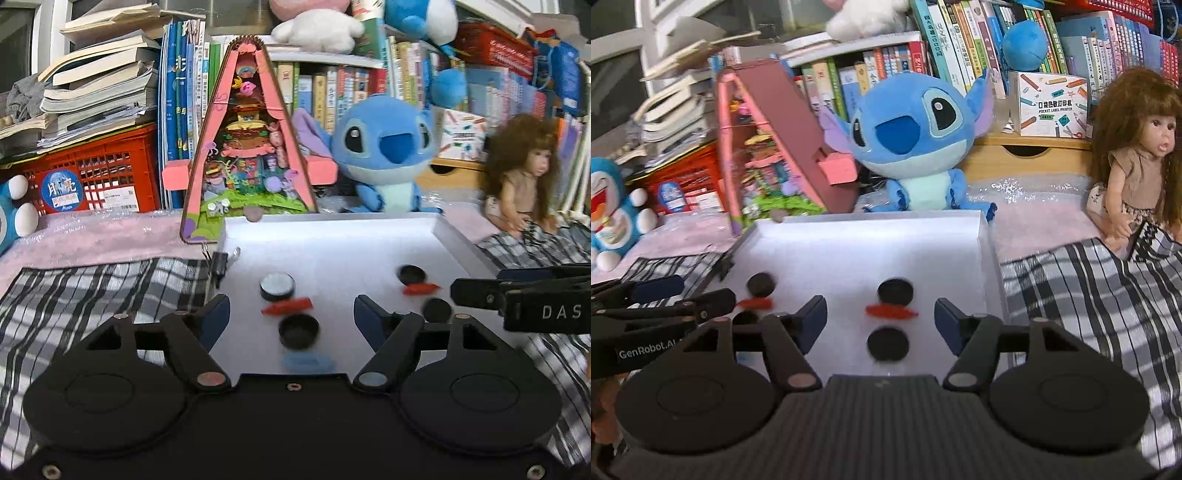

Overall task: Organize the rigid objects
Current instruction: 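Open both tools to release the black pucks into the tray, then withdraw both tools from the tray toward the brown balls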

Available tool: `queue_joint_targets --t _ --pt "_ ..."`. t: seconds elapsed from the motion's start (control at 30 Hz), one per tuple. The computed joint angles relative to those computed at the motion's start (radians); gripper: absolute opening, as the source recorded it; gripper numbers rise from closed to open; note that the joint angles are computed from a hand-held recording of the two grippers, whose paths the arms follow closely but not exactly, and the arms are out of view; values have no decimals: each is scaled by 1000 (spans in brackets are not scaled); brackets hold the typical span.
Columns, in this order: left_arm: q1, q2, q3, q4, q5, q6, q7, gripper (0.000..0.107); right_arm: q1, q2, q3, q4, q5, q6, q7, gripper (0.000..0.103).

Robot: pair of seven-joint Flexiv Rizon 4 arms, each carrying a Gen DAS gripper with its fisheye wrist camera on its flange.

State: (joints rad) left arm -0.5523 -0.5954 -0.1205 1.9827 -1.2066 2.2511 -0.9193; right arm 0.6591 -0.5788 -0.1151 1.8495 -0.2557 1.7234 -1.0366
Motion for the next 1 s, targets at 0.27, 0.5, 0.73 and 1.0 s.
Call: queue_joint_targets --t 0.27,0.5,0.73,1.0 --pt "-38 64 0 158 160 38 -170 79 36 82 6 173 55 157 -138 83" --pt "-59 102 5 261 272 51 -320 80 48 139 43 273 168 247 -261 84" --pt "-98 128 6 350 305 109 -414 81 67 182 72 341 292 298 -384 87" --pt "-154 135 -10 429 289 182 -466 81 95 211 101 412 402 341 -497 89"
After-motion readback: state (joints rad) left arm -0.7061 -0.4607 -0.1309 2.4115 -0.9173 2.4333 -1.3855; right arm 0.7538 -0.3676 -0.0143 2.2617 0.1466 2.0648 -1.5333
